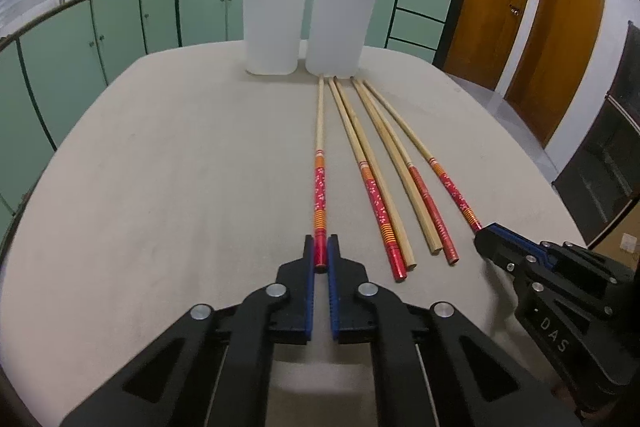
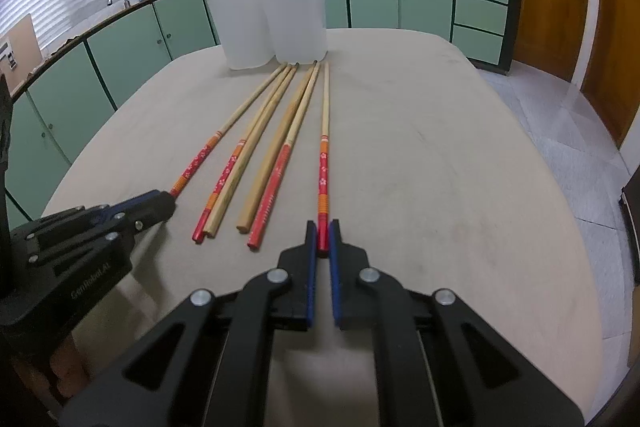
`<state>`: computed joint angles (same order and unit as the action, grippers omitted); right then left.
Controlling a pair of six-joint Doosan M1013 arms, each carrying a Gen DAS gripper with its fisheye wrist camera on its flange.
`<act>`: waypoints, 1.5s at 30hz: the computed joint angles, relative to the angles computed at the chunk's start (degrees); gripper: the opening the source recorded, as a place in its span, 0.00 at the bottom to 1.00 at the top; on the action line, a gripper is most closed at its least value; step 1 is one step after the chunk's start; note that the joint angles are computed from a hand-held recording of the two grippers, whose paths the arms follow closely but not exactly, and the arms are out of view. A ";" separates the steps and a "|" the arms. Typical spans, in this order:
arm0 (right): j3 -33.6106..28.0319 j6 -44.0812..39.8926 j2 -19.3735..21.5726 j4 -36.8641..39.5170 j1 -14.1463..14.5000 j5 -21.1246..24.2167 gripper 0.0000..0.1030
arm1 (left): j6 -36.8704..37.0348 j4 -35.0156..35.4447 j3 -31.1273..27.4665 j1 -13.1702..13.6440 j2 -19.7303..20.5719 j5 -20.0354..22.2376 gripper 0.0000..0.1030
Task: Organize utensils
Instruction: 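Grasp a red-banded chopstick with the right tool while the left tool grasps another, then lift the red-banded chopsticks toward the white holder with both tools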
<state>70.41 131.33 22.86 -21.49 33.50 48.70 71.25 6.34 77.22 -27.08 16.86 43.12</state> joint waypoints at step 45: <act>-14.99 -6.98 -0.16 -0.77 -3.18 -2.92 0.05 | 1.82 5.01 -14.37 0.74 0.68 -8.29 0.05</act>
